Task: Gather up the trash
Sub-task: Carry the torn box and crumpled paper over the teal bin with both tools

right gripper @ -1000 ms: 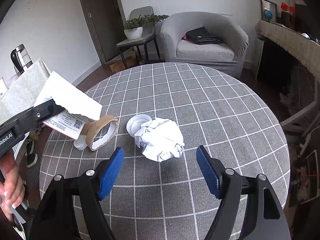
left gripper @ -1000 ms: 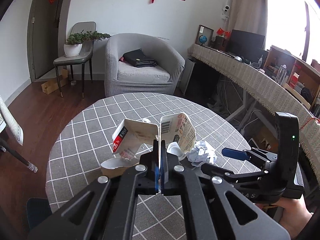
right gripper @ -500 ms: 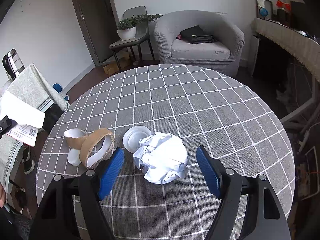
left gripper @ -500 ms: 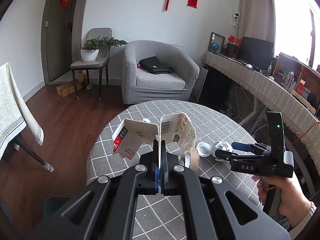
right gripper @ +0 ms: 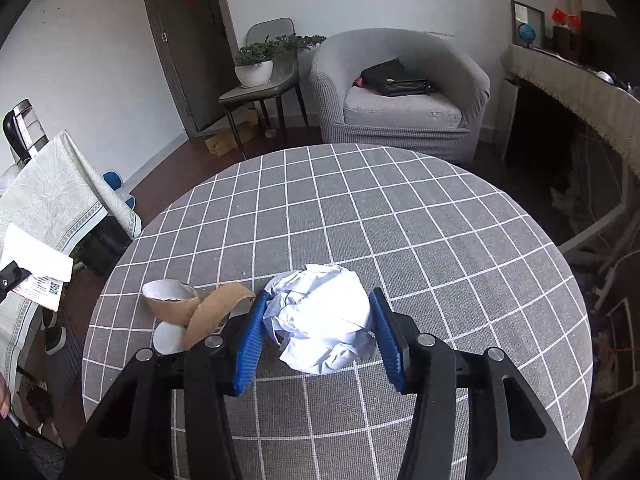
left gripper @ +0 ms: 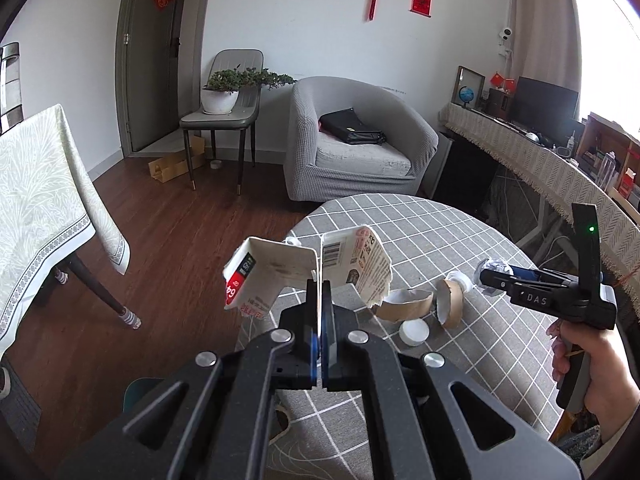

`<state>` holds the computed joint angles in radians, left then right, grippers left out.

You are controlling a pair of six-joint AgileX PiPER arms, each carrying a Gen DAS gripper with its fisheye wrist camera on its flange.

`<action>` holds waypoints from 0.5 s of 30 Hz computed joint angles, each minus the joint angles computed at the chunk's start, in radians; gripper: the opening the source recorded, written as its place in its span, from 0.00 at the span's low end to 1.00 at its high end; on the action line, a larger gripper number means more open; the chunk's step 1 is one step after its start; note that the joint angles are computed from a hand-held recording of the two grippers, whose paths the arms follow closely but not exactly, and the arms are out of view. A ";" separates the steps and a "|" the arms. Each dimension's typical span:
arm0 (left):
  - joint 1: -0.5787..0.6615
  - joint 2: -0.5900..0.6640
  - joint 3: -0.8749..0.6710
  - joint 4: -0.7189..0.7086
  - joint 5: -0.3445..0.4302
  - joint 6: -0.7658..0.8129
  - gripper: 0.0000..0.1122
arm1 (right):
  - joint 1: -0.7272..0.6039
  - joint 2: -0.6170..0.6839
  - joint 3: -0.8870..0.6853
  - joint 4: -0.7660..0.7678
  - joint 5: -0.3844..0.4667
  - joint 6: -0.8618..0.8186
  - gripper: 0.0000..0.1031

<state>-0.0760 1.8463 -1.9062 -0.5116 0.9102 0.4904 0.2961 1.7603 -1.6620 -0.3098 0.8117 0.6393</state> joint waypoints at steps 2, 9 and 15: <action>0.007 -0.008 0.016 0.016 -0.005 -0.007 0.02 | 0.007 0.010 -0.032 0.001 0.013 -0.002 0.50; 0.062 0.003 0.090 0.069 -0.025 0.018 0.02 | 0.078 0.055 -0.155 -0.007 0.042 -0.006 0.50; 0.095 0.046 0.117 0.130 -0.047 0.021 0.02 | 0.125 0.110 -0.263 0.043 0.045 -0.059 0.50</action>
<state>0.0185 1.8919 -1.7887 -0.3814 0.8636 0.5111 0.4209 1.8706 -1.9252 -0.2668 0.8572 0.5799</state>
